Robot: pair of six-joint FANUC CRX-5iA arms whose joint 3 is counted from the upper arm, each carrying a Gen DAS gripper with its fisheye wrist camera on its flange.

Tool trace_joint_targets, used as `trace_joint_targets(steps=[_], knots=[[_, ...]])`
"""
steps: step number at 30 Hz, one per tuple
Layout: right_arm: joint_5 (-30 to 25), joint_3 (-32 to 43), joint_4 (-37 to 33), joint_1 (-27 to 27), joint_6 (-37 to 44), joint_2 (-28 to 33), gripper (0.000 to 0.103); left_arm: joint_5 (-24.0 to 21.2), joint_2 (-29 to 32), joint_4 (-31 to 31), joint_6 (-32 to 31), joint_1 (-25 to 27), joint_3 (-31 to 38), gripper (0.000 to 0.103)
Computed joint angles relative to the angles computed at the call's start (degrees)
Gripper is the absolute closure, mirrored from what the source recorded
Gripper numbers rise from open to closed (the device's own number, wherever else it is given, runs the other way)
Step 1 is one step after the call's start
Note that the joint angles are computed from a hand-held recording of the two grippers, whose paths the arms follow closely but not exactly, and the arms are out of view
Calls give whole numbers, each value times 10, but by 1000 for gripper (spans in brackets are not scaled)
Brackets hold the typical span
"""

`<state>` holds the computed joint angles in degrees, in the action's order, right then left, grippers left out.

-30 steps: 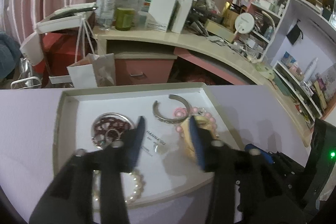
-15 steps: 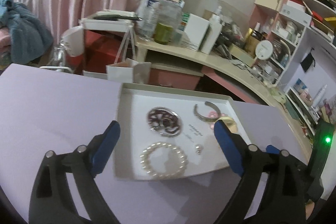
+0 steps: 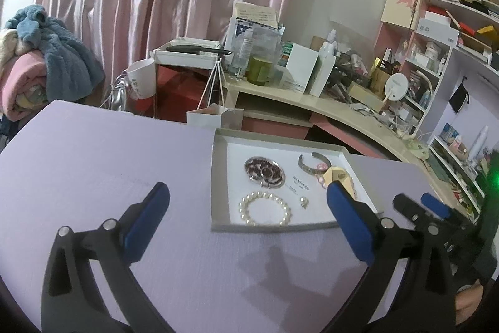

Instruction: Organize jewelry

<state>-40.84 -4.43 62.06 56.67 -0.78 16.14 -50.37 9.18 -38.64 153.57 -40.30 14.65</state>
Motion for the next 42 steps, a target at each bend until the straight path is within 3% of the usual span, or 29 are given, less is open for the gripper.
trace_joint_targets(steps=[7, 12, 19, 25, 36, 42], knots=[[-24, -21, 19, 20, -15, -25, 1, -56, -15, -32, 17, -41, 6, 2], [-22, -44, 43, 27, -31, -44, 1, -69, -25, -56, 38, -67, 1, 2], [8, -98, 93, 22, -98, -70, 1, -65, -27, -99, 103, -101, -13, 2], [55, -151, 199, -2, -198, -82, 1, -81, -13, -151, 140, -131, -12, 2], [95, -177, 344, -44, -314, -78, 1, -19, -12, -198, 168, -139, -40, 2], [106, -180, 368, -56, -343, -76, 1, -27, -4, -220, 183, -144, -37, 2]])
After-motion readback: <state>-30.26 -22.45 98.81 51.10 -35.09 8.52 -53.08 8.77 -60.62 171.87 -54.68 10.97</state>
